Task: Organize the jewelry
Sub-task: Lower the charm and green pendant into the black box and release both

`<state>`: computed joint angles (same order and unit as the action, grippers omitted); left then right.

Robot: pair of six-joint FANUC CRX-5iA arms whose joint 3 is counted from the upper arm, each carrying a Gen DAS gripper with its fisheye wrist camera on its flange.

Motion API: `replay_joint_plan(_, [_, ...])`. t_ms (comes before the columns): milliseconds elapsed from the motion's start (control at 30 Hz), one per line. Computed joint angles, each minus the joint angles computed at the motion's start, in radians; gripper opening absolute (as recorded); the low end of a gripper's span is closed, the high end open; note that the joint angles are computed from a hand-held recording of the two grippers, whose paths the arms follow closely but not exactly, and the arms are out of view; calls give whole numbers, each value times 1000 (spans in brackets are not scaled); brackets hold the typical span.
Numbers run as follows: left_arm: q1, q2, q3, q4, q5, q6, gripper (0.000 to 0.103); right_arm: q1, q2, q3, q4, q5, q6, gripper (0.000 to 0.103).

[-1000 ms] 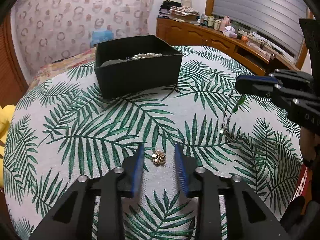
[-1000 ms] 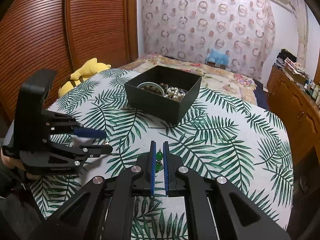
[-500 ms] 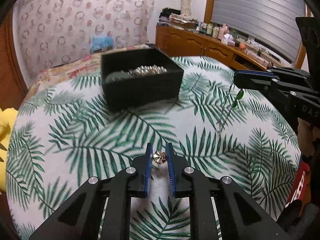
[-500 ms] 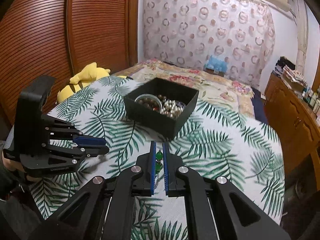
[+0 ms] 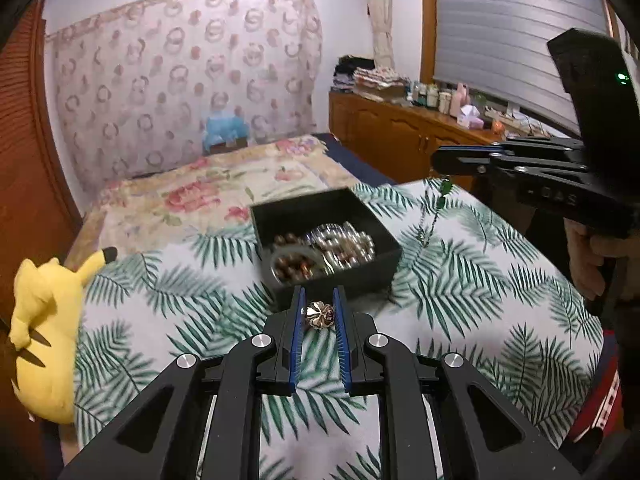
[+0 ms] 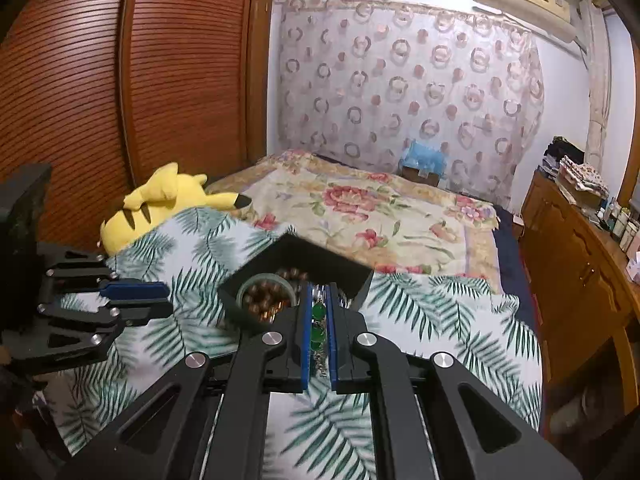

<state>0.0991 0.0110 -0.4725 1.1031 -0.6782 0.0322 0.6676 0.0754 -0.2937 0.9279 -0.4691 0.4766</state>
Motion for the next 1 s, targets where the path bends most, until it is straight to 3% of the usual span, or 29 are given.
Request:
replay_joint_plan(433, [-10, 69, 91, -18, 18, 75, 13, -43, 146, 199, -238, 2, 193, 8])
replay_joint_plan(600, [-19, 93, 116, -42, 27, 108, 13, -52, 193, 274, -430, -18, 340, 9])
replay_joint_plan(767, [-33, 123, 144, -58, 37, 142, 13, -53, 215, 281, -430, -34, 324, 9])
replay_joint_plan(867, [-46, 139, 161, -76, 57, 165, 13, -53, 210, 263, -417, -25, 310, 17])
replay_joint_plan(1000, [-59, 158, 181, -95, 74, 191, 13, -59, 187, 218, -389, -3, 269, 19])
